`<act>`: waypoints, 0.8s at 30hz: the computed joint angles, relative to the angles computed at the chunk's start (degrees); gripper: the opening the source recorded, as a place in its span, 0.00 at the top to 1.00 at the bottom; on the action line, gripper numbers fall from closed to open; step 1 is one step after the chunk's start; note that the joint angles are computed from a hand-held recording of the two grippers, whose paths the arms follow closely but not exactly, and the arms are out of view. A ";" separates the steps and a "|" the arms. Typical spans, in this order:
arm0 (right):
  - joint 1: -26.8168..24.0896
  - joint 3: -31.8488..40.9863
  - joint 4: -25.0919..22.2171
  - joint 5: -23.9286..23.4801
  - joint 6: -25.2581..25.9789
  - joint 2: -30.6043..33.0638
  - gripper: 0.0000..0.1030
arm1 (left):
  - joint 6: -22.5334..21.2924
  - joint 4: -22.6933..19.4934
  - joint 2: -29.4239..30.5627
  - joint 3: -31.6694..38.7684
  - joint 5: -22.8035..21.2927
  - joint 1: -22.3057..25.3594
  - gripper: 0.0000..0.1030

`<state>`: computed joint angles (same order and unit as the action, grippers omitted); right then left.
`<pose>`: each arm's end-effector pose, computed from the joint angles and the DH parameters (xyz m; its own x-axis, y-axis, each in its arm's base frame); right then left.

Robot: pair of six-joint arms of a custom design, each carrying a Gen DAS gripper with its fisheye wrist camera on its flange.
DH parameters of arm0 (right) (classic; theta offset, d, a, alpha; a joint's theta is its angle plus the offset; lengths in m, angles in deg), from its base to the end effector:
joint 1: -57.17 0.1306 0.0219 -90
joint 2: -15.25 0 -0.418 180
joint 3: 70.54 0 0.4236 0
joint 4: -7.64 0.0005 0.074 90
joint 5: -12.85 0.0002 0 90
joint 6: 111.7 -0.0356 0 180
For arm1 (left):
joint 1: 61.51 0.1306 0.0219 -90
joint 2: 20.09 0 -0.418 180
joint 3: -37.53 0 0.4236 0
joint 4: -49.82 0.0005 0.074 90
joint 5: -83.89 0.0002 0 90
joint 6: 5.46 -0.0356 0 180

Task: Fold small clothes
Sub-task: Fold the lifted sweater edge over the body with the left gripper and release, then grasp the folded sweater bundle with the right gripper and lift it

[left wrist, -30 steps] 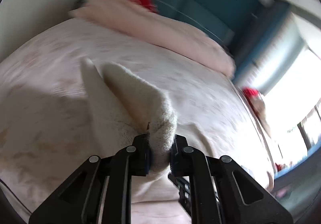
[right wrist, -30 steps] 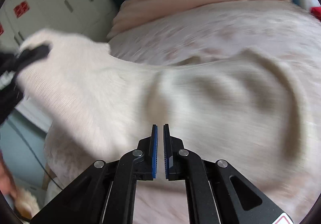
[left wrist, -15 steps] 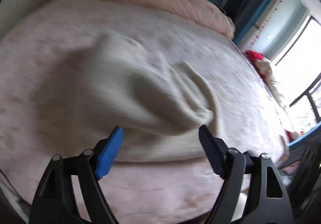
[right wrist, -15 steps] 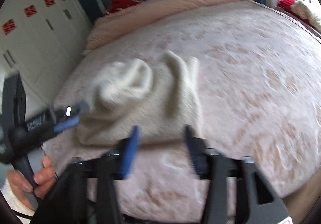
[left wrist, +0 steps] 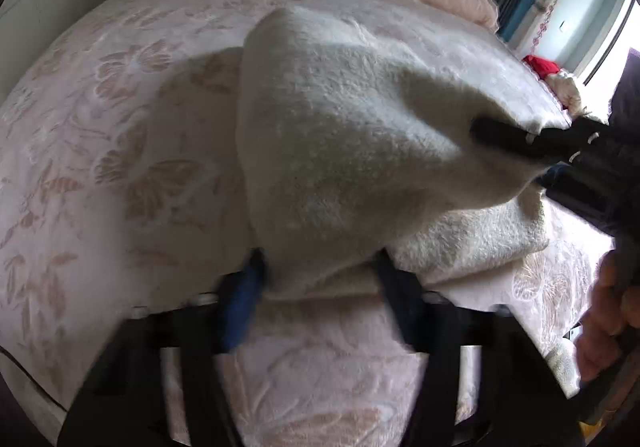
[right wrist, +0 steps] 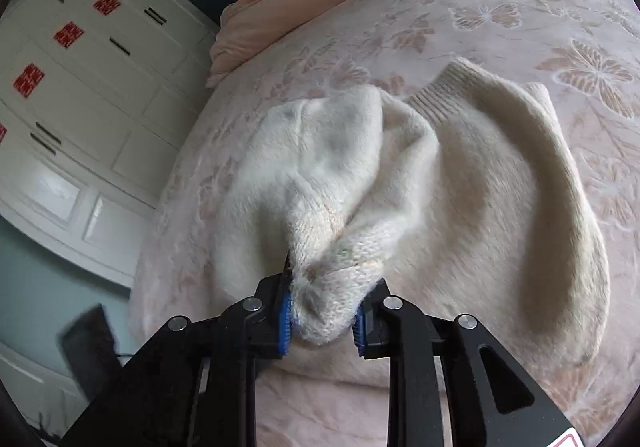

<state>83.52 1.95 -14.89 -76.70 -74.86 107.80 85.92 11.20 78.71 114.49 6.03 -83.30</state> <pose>0.4654 0.2296 0.3286 -0.7147 0.5391 -0.4457 0.2223 0.7792 0.5860 0.4915 -0.2051 0.2913 -0.8187 0.3019 -0.4885 0.4396 0.8768 -0.1948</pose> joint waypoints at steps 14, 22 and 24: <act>1.21 -17.16 -2.85 10.40 -9.09 -15.40 0.66 | -0.35 -5.00 -3.90 -0.50 8.32 -0.49 0.43; 2.56 -13.88 -8.04 14.94 -4.63 -16.66 0.38 | -1.77 -3.13 -5.28 0.13 2.82 -0.87 0.22; 1.17 -15.34 -5.89 12.05 -6.45 -16.43 0.39 | -2.61 -4.96 -4.26 0.37 5.39 -0.59 0.22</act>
